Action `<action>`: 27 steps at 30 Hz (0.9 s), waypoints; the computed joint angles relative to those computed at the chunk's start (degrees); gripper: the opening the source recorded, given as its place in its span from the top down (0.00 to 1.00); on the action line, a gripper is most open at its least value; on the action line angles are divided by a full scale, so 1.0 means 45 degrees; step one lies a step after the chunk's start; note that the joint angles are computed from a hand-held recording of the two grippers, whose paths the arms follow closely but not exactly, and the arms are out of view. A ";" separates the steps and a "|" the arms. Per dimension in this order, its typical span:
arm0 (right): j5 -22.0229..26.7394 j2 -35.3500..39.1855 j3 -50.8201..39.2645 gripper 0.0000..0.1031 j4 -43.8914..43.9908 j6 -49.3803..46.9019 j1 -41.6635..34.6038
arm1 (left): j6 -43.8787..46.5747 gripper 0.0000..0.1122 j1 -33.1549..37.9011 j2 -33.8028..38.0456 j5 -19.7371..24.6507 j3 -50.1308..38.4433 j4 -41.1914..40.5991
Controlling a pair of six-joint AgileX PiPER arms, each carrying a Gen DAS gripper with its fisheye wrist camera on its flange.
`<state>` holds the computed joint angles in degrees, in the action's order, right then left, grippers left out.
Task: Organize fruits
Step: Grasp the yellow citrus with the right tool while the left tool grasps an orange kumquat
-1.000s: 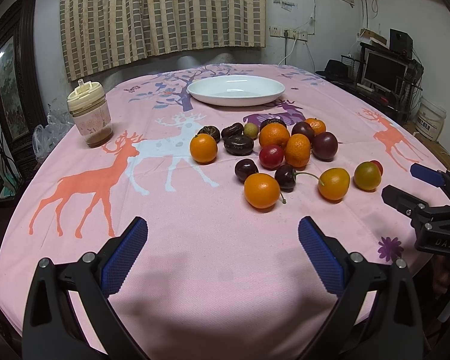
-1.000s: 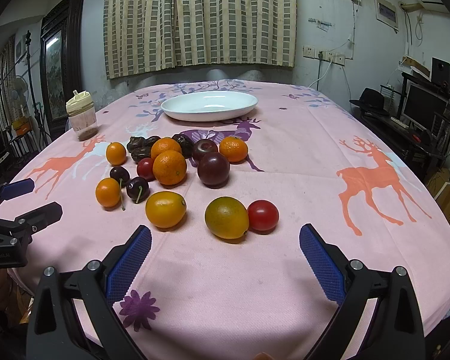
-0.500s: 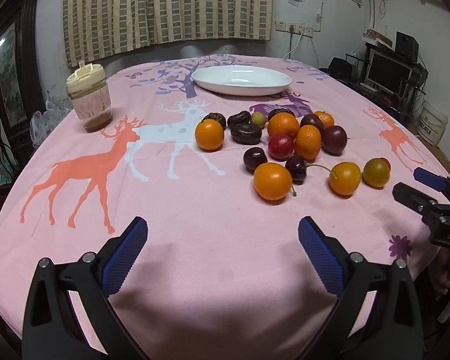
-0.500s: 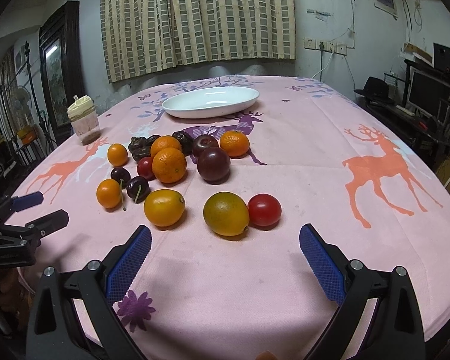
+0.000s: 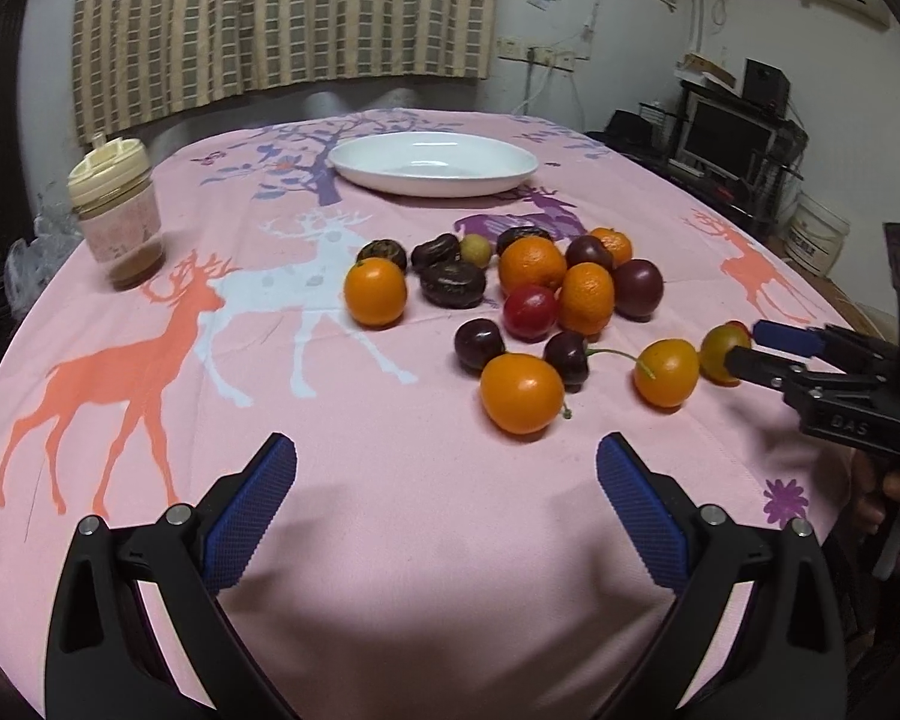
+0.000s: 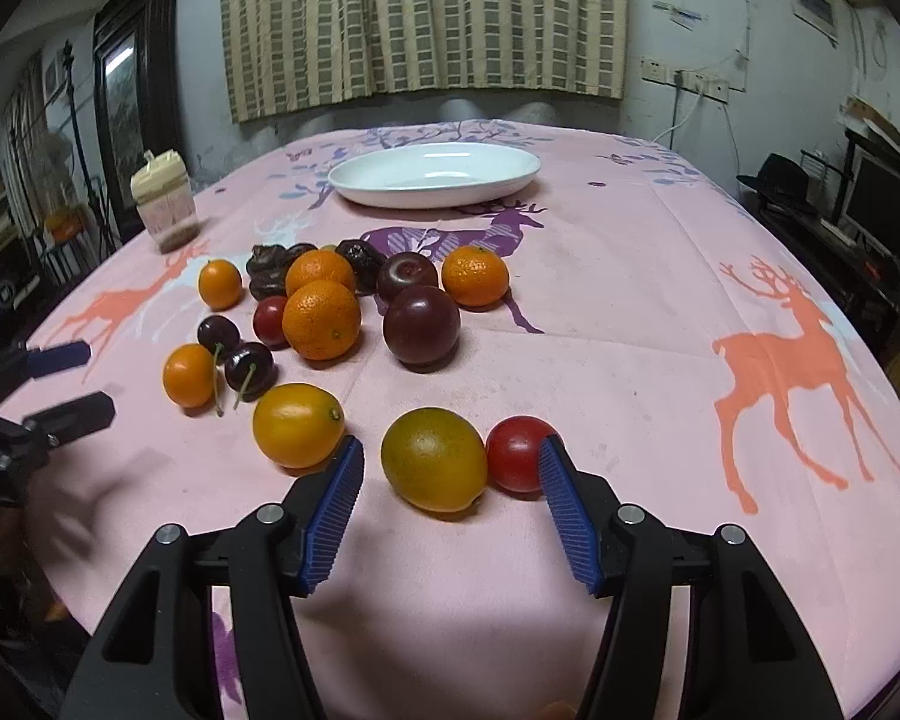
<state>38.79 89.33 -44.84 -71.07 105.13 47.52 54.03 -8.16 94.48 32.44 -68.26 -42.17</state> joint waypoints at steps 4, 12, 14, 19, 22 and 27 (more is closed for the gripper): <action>-0.0147 0.0105 -0.0672 0.61 0.1162 -0.2499 -0.0218 | -0.0439 0.30 -0.0002 0.0696 0.1136 -0.1216 0.0743; -0.0470 0.0459 -0.1643 0.62 0.3437 -0.7268 -0.0821 | -0.1018 0.40 -0.0543 0.1992 0.2518 -0.3180 0.1904; -0.0503 0.0565 -0.1813 0.61 0.3786 -0.8054 -0.0946 | -0.1198 0.43 -0.0717 0.2313 0.2709 -0.3566 0.2141; 0.0105 0.1141 -0.2545 0.60 0.4317 -1.0025 -0.0946 | -0.2057 0.49 -0.0940 0.3447 0.3942 -0.5154 0.2727; 0.0225 0.1200 -0.2796 0.62 0.4833 -1.1068 -0.1060 | -0.2140 0.54 -0.1093 0.3762 0.4330 -0.5666 0.2927; -0.0598 0.0607 -0.2739 0.63 0.6480 -1.2629 -0.1768 | -0.1791 0.67 -0.1222 0.3975 0.4991 -0.6025 0.2851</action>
<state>36.10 92.06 -57.16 -41.91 48.30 39.56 45.97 -13.66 112.36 54.90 -95.37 -29.34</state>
